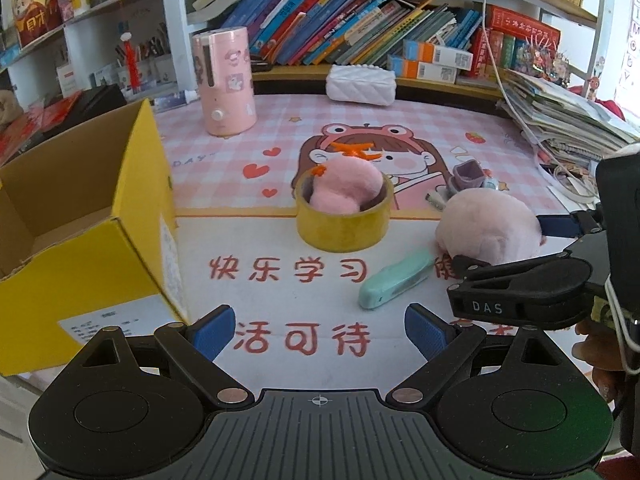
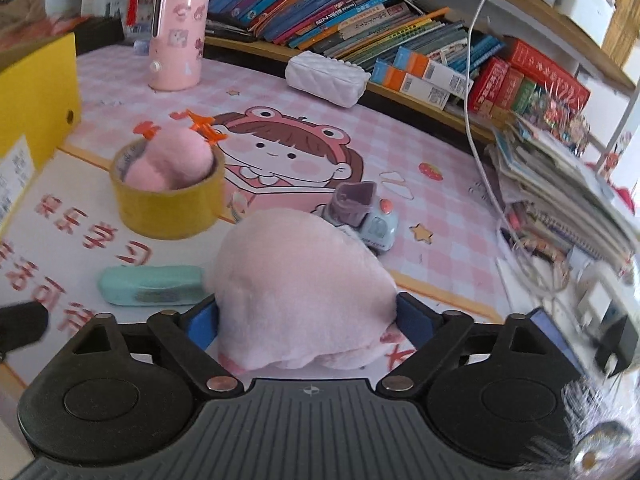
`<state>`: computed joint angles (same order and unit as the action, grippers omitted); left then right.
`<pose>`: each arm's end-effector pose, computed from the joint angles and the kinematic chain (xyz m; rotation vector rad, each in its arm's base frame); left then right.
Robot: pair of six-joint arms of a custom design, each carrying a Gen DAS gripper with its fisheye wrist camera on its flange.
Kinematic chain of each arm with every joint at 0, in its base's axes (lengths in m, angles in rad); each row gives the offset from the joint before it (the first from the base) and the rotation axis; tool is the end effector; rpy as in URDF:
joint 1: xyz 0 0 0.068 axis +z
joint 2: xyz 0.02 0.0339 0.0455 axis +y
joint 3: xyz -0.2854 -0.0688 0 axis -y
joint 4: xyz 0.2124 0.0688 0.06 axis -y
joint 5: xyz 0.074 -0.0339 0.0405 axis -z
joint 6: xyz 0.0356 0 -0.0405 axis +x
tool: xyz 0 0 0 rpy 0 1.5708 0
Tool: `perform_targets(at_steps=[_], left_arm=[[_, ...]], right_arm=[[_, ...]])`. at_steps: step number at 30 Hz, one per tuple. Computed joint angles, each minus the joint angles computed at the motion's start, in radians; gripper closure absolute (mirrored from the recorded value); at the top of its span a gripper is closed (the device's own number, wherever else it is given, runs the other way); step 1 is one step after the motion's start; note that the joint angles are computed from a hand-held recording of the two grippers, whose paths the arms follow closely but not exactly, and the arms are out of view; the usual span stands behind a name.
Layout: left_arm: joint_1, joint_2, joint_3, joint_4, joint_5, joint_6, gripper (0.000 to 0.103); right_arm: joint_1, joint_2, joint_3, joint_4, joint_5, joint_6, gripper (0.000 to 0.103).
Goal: Organize objects
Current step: 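Grasp the pink pig plush with the right gripper, then grasp the teal stapler with the left gripper while the right holds the pig plush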
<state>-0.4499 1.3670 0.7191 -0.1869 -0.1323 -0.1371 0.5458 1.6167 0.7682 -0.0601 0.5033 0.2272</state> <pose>0.2192 -0.1007 0.2316 0.3131 2.3787 -0.1154 0.2510 0.1323 0.1960 -0.1669 2.3416 -0.2538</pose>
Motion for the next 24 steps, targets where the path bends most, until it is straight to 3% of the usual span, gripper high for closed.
perform_targets(at_steps=[4, 8, 12, 14, 19, 24], left_arm=[[-0.019, 0.037, 0.022, 0.014, 0.012, -0.005, 0.010], [-0.040, 0.073, 0.040, 0.043, 0.008, -0.016, 0.011], [-0.056, 0.121, 0.055, 0.074, 0.012, -0.028, 0.012], [-0.065, 0.150, 0.065, 0.090, 0.017, -0.029, 0.018], [-0.089, 0.223, 0.095, 0.121, 0.006, -0.022, 0.027], [-0.094, 0.297, 0.134, 0.131, -0.003, -0.014, 0.029]], right_arm=[[-0.039, -0.045, -0.052, 0.065, -0.053, -0.035, 0.027], [-0.098, -0.162, -0.097, 0.073, -0.134, 0.026, 0.036], [-0.131, -0.300, -0.142, 0.071, -0.119, 0.075, 0.035], [-0.145, -0.335, -0.148, 0.059, -0.120, 0.076, 0.035], [-0.166, -0.380, -0.168, 0.042, -0.152, 0.053, 0.035], [-0.163, -0.399, -0.185, 0.044, -0.172, 0.030, 0.034]])
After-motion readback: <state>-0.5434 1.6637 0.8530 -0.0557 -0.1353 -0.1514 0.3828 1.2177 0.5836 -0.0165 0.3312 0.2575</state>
